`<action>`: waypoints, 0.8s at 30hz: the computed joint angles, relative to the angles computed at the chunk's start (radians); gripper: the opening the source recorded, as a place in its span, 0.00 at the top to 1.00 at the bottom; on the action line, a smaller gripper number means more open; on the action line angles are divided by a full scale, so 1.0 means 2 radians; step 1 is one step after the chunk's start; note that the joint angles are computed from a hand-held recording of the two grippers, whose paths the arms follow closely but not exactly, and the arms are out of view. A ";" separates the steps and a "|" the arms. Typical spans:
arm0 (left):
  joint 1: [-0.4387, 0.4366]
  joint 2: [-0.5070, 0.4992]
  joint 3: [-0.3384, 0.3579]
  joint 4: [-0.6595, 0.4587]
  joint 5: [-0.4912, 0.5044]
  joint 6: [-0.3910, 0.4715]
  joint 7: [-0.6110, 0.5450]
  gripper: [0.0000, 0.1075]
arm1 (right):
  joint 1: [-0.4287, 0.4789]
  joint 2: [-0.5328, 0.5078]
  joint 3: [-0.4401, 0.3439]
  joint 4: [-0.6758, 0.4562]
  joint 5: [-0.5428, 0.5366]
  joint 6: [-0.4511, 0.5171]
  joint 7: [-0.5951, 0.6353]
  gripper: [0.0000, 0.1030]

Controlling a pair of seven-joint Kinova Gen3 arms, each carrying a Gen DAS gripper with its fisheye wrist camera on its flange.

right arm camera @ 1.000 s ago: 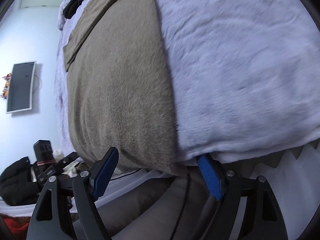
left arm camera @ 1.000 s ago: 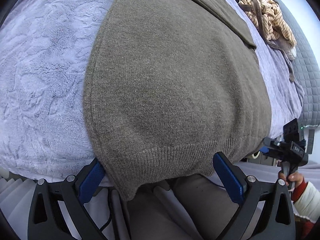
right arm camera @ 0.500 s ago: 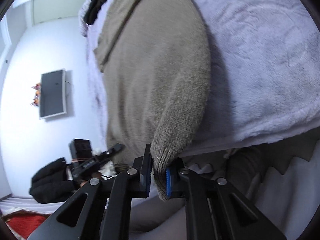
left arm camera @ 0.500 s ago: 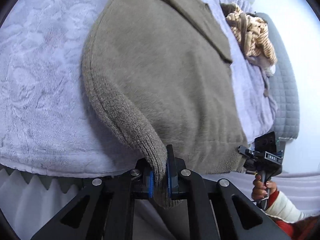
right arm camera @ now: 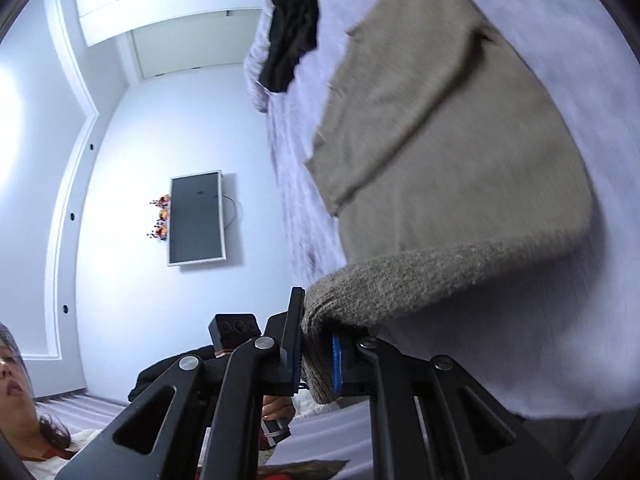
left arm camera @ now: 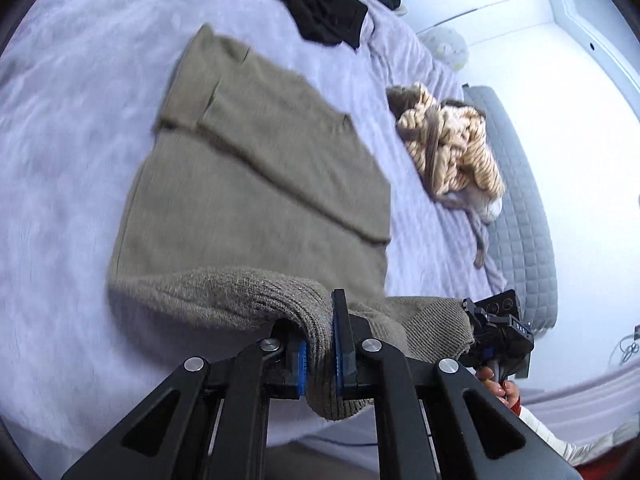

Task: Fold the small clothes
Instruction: 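Grasp the hem with the left tool and fold it up toward the collar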

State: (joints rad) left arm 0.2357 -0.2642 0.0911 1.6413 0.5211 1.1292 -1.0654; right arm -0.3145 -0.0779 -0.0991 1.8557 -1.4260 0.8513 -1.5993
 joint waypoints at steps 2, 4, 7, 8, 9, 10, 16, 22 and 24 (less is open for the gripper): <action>-0.007 0.021 -0.005 -0.025 -0.005 -0.007 -0.005 0.90 | 0.007 0.027 0.008 -0.034 -0.004 0.009 0.012 0.88; -0.014 0.039 -0.015 -0.045 -0.002 -0.014 -0.017 0.90 | 0.018 0.053 0.010 -0.068 -0.003 0.020 0.016 0.88; -0.026 0.082 -0.009 -0.088 -0.023 -0.022 -0.021 0.90 | 0.045 0.097 0.009 -0.125 0.001 0.041 0.020 0.88; -0.031 0.095 -0.009 -0.099 -0.030 -0.024 -0.022 0.90 | 0.055 0.114 0.007 -0.145 0.005 0.049 0.018 0.88; -0.034 0.111 -0.006 -0.111 -0.037 -0.030 -0.020 0.90 | 0.061 0.129 0.003 -0.164 0.010 0.050 0.014 0.88; -0.035 0.125 -0.002 -0.122 -0.046 -0.035 -0.016 0.90 | 0.068 0.149 0.001 -0.187 0.015 0.054 0.009 0.88; -0.034 0.223 0.008 -0.193 -0.111 -0.021 0.008 0.90 | 0.095 0.256 -0.015 -0.299 0.066 0.072 -0.049 0.88; -0.016 0.290 0.001 -0.237 -0.172 0.009 0.041 0.90 | 0.096 0.338 -0.019 -0.366 0.143 0.079 -0.130 0.88; -0.007 0.303 -0.003 -0.248 -0.190 0.022 0.066 0.83 | 0.096 0.355 -0.020 -0.377 0.167 0.080 -0.153 0.88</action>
State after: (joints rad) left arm 0.2221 0.3425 0.0845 1.1459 0.1417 1.1739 -0.9330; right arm -0.1222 0.6313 -0.1390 1.1023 -1.0918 1.0107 -1.9056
